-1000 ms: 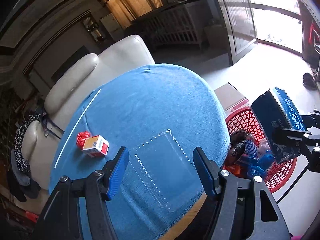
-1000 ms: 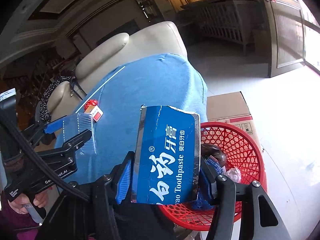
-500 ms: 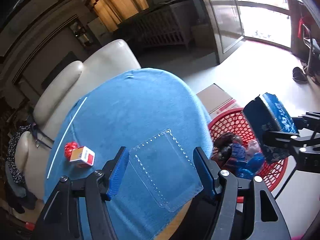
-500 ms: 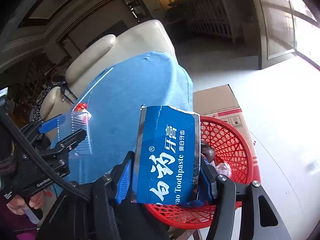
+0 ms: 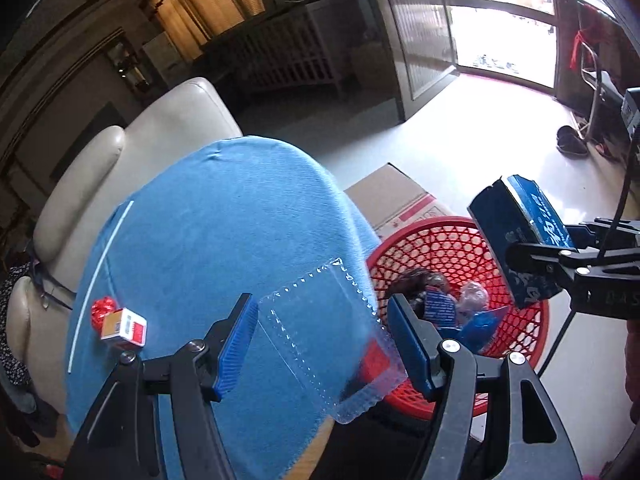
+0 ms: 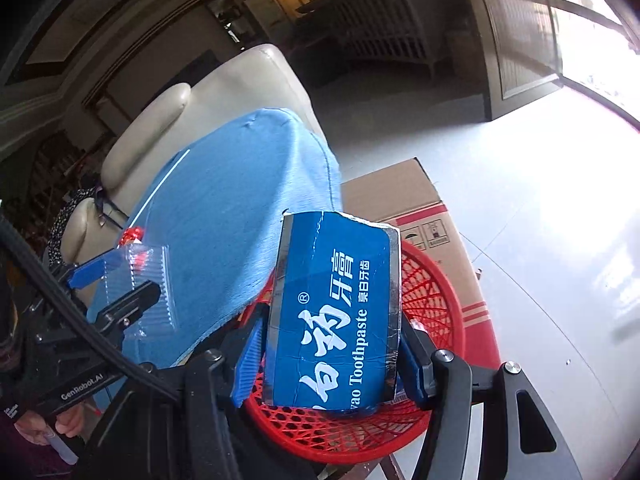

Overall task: Collect trash
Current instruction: 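Lower both items into the red basket and open both grippers, then grasp the red ribbon with the left gripper while the right grasps the orange-and-white box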

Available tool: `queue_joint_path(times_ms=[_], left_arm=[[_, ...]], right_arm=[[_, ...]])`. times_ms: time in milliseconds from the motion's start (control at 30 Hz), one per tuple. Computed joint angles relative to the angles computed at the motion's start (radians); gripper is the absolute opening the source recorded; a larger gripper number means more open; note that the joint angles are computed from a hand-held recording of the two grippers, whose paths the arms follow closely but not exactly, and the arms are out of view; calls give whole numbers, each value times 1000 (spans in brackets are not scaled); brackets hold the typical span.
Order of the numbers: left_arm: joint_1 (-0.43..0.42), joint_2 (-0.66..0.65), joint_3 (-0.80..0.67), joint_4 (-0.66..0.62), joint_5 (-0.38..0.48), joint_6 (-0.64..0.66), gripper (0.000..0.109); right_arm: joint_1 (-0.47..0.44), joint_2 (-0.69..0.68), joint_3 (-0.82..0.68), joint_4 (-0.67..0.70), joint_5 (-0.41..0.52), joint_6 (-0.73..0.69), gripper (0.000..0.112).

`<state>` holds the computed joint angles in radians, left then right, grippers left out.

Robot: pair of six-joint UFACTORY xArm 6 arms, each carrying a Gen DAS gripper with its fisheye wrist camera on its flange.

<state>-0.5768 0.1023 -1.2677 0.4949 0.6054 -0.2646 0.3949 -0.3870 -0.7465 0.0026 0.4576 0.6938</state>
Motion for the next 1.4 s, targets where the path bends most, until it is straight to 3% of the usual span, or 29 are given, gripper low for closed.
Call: queue_joint_path(times_ms=[67, 267, 367, 467, 733, 1000, 1200, 1400], left_arm=[[-3, 11, -7, -48, -9, 40, 69], [23, 42, -30, -373, -30, 278, 70], [44, 50, -37, -448, -18, 309, 70], [69, 44, -29, -509, -12, 334, 70], [171, -48, 90, -422, -65, 265, 70], [409, -172, 231, -272, -93, 103, 70], [587, -203, 272, -155, -76, -11, 70], [703, -176, 273, -135, -71, -16, 70]], right_arm=[[-8, -6, 5, -7, 6, 7, 62], [-32, -10, 18, 109, -2, -59, 64], [-35, -14, 30, 188, -32, -110, 66], [-32, -2, 21, 181, -39, -100, 66], [4, 103, -78, 200, -31, -146, 66], [78, 319, -322, 234, 23, -273, 66], [150, 556, -624, 292, 107, -414, 66], [215, 890, -1101, 321, 245, -555, 66]])
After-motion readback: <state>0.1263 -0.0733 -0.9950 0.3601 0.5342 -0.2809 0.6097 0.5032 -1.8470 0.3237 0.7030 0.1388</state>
